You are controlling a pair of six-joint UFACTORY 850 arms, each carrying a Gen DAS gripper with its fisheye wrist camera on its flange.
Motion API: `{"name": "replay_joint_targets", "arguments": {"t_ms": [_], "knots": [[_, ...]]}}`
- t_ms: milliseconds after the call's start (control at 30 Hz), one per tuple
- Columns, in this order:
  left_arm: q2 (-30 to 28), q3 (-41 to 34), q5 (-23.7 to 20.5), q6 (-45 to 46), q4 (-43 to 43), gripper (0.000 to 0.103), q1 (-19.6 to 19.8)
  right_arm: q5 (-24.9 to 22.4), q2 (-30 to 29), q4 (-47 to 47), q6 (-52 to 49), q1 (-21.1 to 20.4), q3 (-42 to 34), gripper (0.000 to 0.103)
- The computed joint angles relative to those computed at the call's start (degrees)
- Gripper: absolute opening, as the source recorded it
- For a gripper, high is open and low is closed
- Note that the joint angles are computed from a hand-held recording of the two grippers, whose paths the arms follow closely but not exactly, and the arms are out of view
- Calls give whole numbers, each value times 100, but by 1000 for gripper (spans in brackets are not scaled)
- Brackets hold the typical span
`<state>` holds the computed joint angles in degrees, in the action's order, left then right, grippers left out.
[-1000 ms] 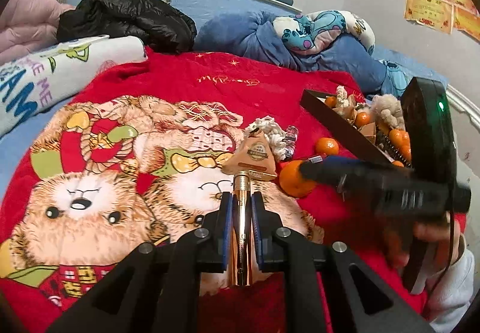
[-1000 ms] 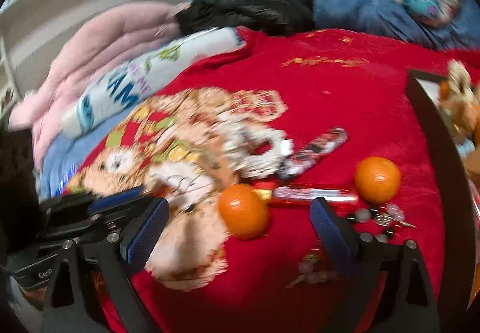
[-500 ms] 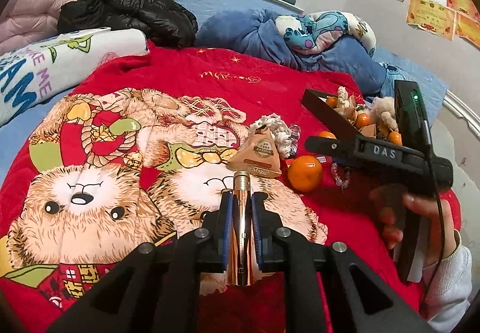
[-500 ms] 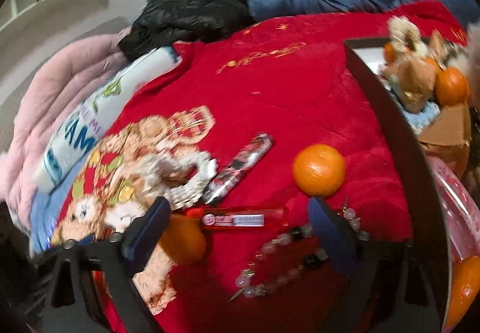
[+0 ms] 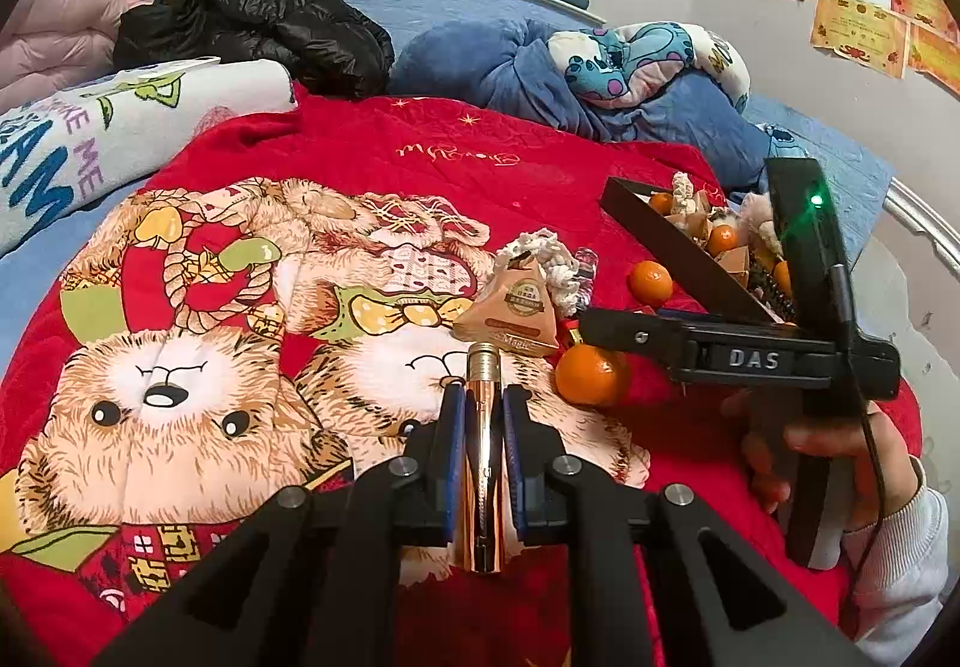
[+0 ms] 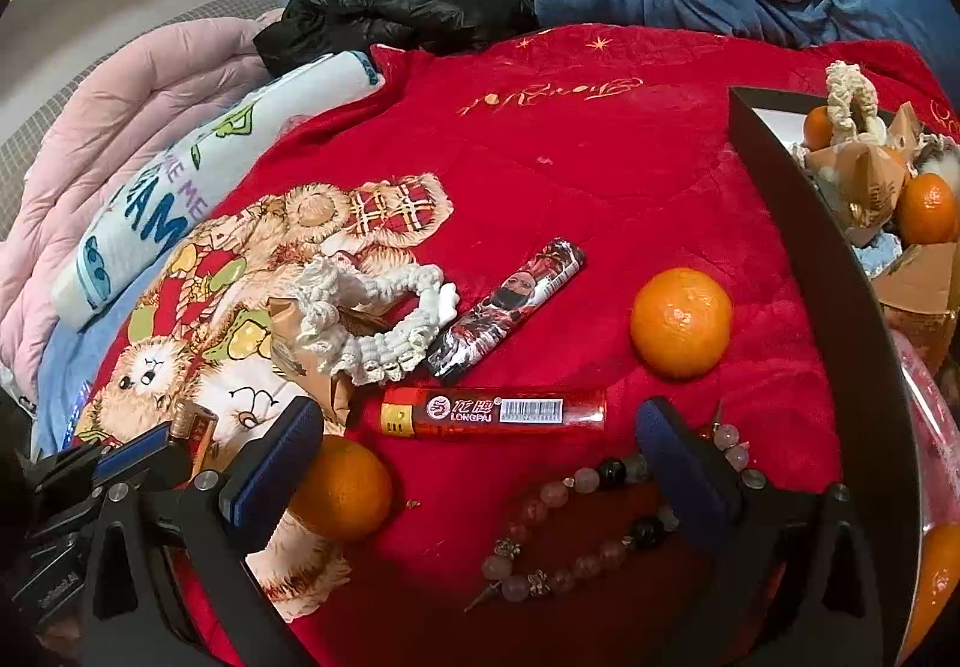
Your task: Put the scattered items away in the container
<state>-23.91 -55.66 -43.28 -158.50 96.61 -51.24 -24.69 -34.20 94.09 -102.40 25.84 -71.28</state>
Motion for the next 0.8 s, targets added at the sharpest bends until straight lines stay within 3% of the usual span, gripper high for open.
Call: {"name": "replay_joint_targets", "arguments": {"t_ms": [167,267,333,467,600,733,800], "knots": [[17,20,39,-45,7,13,12,361,-74,-808,593,179,-173,103],[46,70,52,-200,114,13,13,417,-42,-573,367,206,-98,103],[46,74,54,-208,109,13,6,400,-117,-823,746,196,-210,103],[28,32,56,-110,18,13,-4,889,-234,-1807,1614,391,-448,103],[52,66,51,-192,71,13,-4,982,-101,-1249,972,397,-227,101],[96,135,80,-351,173,13,21,856,43,-717,429,322,-13,88],[91,128,93,-333,150,13,25,835,-21,-1083,798,316,-114,88]]}}
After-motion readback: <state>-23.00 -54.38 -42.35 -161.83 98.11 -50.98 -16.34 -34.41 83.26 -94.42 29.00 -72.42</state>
